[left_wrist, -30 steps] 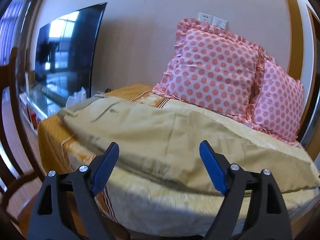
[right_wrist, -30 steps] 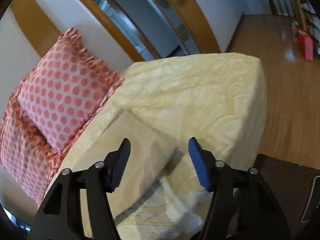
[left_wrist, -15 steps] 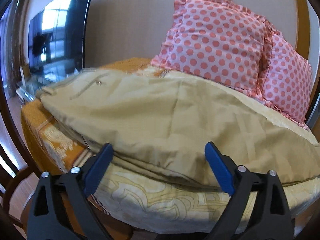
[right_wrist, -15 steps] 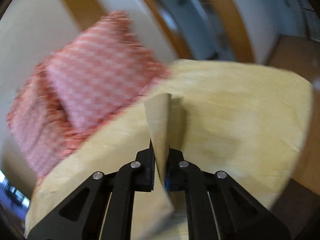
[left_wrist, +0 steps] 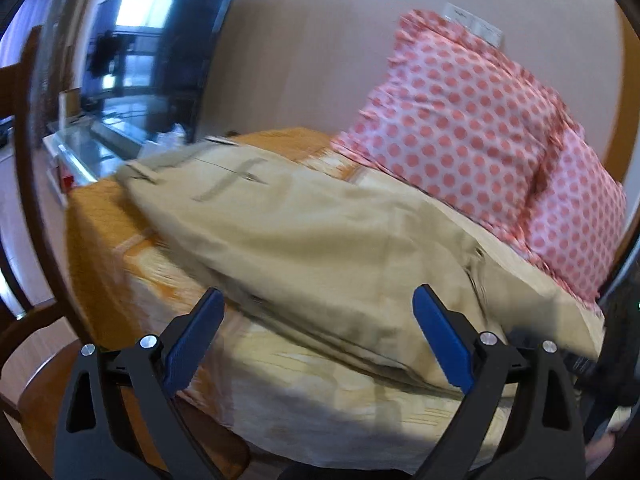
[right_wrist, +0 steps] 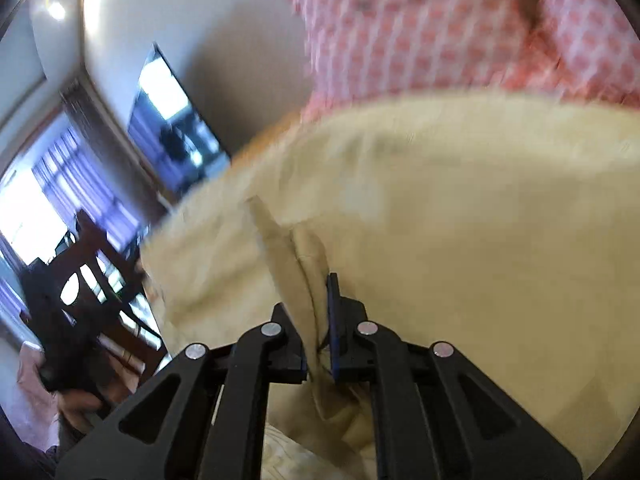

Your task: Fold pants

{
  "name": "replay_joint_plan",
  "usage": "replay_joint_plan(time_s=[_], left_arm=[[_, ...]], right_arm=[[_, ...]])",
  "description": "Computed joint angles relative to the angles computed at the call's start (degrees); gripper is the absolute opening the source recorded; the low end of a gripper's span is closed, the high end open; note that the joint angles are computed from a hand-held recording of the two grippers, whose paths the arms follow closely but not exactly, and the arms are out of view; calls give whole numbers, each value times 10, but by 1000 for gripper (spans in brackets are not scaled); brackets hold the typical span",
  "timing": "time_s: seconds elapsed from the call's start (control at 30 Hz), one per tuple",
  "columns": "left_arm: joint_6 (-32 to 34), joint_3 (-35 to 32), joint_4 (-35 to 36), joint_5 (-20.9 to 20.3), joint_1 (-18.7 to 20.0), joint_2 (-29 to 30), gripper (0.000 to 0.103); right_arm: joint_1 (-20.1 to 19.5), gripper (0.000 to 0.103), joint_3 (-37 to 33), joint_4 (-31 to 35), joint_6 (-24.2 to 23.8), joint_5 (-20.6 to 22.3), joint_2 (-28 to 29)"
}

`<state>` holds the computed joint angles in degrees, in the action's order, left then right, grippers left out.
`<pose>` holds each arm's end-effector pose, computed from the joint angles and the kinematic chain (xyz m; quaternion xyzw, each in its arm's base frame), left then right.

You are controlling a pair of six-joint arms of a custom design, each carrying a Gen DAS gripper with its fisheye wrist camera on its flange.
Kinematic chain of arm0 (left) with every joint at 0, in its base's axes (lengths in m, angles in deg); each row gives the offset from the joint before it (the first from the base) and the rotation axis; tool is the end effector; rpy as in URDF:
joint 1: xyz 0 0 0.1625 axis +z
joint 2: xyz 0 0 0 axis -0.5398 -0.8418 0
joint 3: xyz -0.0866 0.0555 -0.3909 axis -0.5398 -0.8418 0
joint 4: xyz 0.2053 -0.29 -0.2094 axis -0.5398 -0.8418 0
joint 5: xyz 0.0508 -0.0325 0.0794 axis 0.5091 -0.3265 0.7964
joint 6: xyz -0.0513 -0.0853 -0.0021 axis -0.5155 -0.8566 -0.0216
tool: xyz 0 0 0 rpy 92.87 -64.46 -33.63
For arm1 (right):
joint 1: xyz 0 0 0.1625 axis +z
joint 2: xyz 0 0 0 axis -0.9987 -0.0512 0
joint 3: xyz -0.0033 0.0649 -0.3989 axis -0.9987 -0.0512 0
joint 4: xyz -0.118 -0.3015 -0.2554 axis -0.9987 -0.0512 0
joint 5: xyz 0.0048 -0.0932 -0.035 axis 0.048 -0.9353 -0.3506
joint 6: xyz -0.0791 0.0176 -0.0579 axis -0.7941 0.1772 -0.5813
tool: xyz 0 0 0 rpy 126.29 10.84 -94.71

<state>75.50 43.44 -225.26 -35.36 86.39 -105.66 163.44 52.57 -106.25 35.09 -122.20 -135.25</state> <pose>-0.1111 -0.5172 0.0279 0.0162 0.8114 -0.5221 0.2621 0.0019 -0.6033 0.1292 0.2560 -0.9313 0.2483 0.0741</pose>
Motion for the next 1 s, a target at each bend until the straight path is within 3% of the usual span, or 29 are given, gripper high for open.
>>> replay_joint_plan(time_s=[0.03, 0.07, 0.1, 0.17, 0.23, 0.3, 0.37, 0.47, 0.73, 1.0], left_arm=[[4, 4, -10, 11, 2, -6, 97], [7, 6, -16, 18, 4, -9, 97], [10, 7, -21, 24, 7, -13, 97], [-3, 12, -18, 22, 18, -28, 97], [-27, 20, -12, 0, 32, -45, 97], [-53, 25, -4, -20, 45, -61, 97], [-63, 26, 2, -31, 53, -70, 96], [-91, 28, 26, -58, 70, -90, 96], [-171, 1, 126, -120, 128, -132, 95], [-178, -40, 177, -144, 158, -144, 95]], right_arm=[[4, 39, 6, 2, -21, -1, -6], [10, 82, 9, 22, -45, -1, -16], [10, 98, 23, 33, -74, 14, -32], [6, 97, 45, 19, -103, 47, -50], [-3, 97, 45, -9, -92, 78, -54], [5, 97, 22, -8, -46, 51, -36], [9, 98, -19, 51, -9, -9, -9], [19, 98, -13, 66, -26, -34, -25], [10, 101, -2, 72, -33, -8, -42], [9, 101, -7, 55, -43, 4, -23]])
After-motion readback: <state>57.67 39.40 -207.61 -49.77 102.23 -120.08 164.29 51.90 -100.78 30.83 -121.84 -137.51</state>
